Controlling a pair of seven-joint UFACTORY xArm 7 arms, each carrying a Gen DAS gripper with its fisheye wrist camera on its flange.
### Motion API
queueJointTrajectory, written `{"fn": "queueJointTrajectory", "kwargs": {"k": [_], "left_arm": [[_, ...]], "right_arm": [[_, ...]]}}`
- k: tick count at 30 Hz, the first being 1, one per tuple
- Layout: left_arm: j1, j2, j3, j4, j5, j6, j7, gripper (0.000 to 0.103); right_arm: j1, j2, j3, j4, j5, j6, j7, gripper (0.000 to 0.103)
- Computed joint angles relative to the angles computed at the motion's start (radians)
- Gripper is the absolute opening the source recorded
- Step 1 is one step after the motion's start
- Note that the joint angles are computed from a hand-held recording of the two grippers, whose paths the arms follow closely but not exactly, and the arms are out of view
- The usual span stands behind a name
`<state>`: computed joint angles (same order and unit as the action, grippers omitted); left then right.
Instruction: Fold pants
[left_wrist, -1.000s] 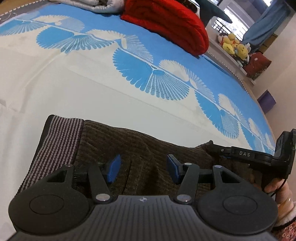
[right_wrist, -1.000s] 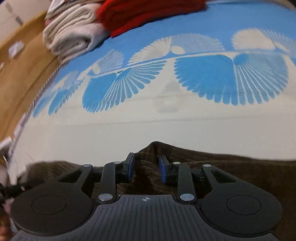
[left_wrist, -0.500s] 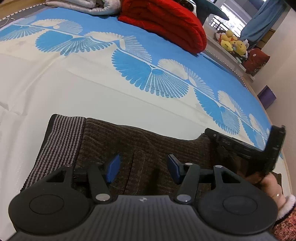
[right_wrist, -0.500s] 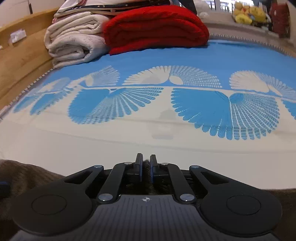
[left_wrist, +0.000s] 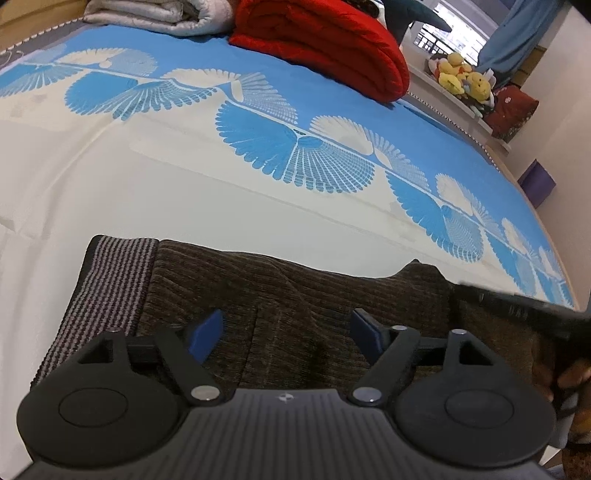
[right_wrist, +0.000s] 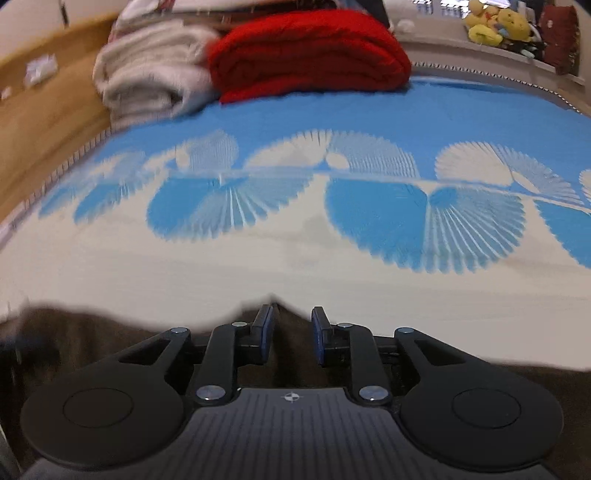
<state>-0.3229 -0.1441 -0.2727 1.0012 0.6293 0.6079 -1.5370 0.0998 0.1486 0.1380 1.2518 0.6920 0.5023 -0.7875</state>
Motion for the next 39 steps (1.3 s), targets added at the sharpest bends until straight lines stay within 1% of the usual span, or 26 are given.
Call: {"fn": "queueJointTrajectory", "kwargs": {"k": [2, 3, 4, 5, 7, 8, 10, 11, 12, 13, 14, 15, 17, 19, 21, 23, 24, 26, 27, 30, 32, 34, 36, 37, 38, 39], "left_arm": [[-0.003, 0.015, -0.007, 0.019, 0.015, 0.021, -0.007, 0.085], [-0.006, 0.024, -0.009, 0.03, 0.024, 0.034, -0.01, 0.085], [-0.011, 0.032, -0.01, 0.04, 0.032, 0.044, -0.012, 0.086], [-0.016, 0.04, -0.007, 0.05, 0.036, 0.052, -0.01, 0.086], [-0.027, 0.056, -0.003, 0.067, 0.044, 0.066, -0.01, 0.087], [-0.033, 0.063, 0.001, 0.077, 0.047, 0.071, -0.01, 0.087], [-0.044, 0.074, 0.005, 0.095, 0.061, 0.081, -0.018, 0.091], [-0.05, 0.079, 0.005, 0.106, 0.077, 0.091, -0.029, 0.094], [-0.056, 0.085, 0.005, 0.117, 0.098, 0.104, -0.041, 0.098], [-0.064, 0.092, 0.005, 0.131, 0.113, 0.117, -0.045, 0.101], [-0.072, 0.099, 0.004, 0.145, 0.132, 0.131, -0.052, 0.103], [-0.081, 0.109, 0.003, 0.161, 0.157, 0.148, -0.06, 0.103], [-0.101, 0.13, 0.006, 0.19, 0.183, 0.161, -0.05, 0.103], [-0.122, 0.148, 0.011, 0.21, 0.195, 0.167, -0.044, 0.103], [-0.14, 0.163, 0.017, 0.223, 0.193, 0.159, -0.035, 0.103], [-0.16, 0.178, 0.022, 0.237, 0.199, 0.16, -0.03, 0.103], [-0.17, 0.188, 0.023, 0.245, 0.204, 0.164, -0.026, 0.103], [-0.192, 0.207, 0.026, 0.262, 0.21, 0.18, -0.018, 0.103], [-0.201, 0.215, 0.029, 0.269, 0.211, 0.183, -0.013, 0.103], [-0.226, 0.235, 0.039, 0.283, 0.208, 0.191, 0.0, 0.103], [-0.24, 0.243, 0.045, 0.29, 0.21, 0.199, -0.001, 0.103], [-0.251, 0.253, 0.05, 0.297, 0.211, 0.209, 0.003, 0.103], [-0.261, 0.261, 0.054, 0.304, 0.209, 0.223, 0.006, 0.103], [-0.265, 0.267, 0.057, 0.308, 0.206, 0.232, 0.01, 0.103], [-0.268, 0.27, 0.059, 0.31, 0.201, 0.239, 0.013, 0.103], [-0.27, 0.276, 0.061, 0.315, 0.195, 0.247, 0.018, 0.103]], "right_arm": [[0.01, 0.002, -0.006, -0.041, -0.048, -0.05, 0.001, 0.024], [0.029, 0.017, -0.022, -0.058, -0.074, -0.094, 0.014, 0.024], [0.007, 0.031, 0.002, -0.063, -0.058, -0.116, -0.006, 0.024], [-0.021, 0.033, 0.038, -0.076, 0.0, -0.152, -0.062, 0.024], [-0.014, 0.024, 0.034, -0.083, 0.024, -0.165, -0.07, 0.024], [-0.022, 0.013, 0.044, -0.09, 0.069, -0.181, -0.089, 0.025], [-0.022, -0.017, 0.047, -0.112, 0.119, -0.233, -0.121, 0.034], [-0.02, -0.034, 0.046, -0.126, 0.136, -0.262, -0.144, 0.04], [-0.021, -0.06, 0.047, -0.148, 0.176, -0.295, -0.188, 0.044], [-0.019, -0.09, 0.042, -0.172, 0.216, -0.317, -0.228, 0.051], [-0.012, -0.12, 0.029, -0.196, 0.234, -0.326, -0.243, 0.058], [-0.006, -0.149, 0.011, -0.216, 0.245, -0.324, -0.242, 0.061], [0.003, -0.223, -0.029, -0.267, 0.282, -0.296, -0.241, 0.072], [0.019, -0.299, -0.075, -0.327, 0.333, -0.28, -0.272, 0.076], [0.037, -0.371, -0.114, -0.403, 0.366, -0.304, -0.29, 0.081], [0.032, -0.439, -0.146, -0.485, 0.344, -0.322, -0.264, 0.084], [0.021, -0.458, -0.154, -0.515, 0.313, -0.328, -0.237, 0.085], [-0.05, -0.47, -0.133, -0.56, 0.19, -0.341, -0.11, 0.085], [-0.083, -0.464, -0.121, -0.568, 0.136, -0.343, -0.048, 0.085], [-0.089, -0.42, -0.151, -0.566, 0.092, -0.397, 0.019, 0.085], [-0.112, -0.389, -0.151, -0.566, 0.035, -0.427, 0.087, 0.085], [-0.136, -0.37, -0.156, -0.561, -0.02, -0.412, 0.16, 0.085], [-0.12, -0.353, -0.195, -0.543, -0.023, -0.373, 0.195, 0.085], [-0.123, -0.345, -0.203, -0.536, -0.046, -0.35, 0.23, 0.085], [-0.136, -0.337, -0.202, -0.533, -0.092, -0.327, 0.278, 0.085], [-0.17, -0.324, -0.183, -0.526, -0.163, -0.295, 0.345, 0.085]]}}
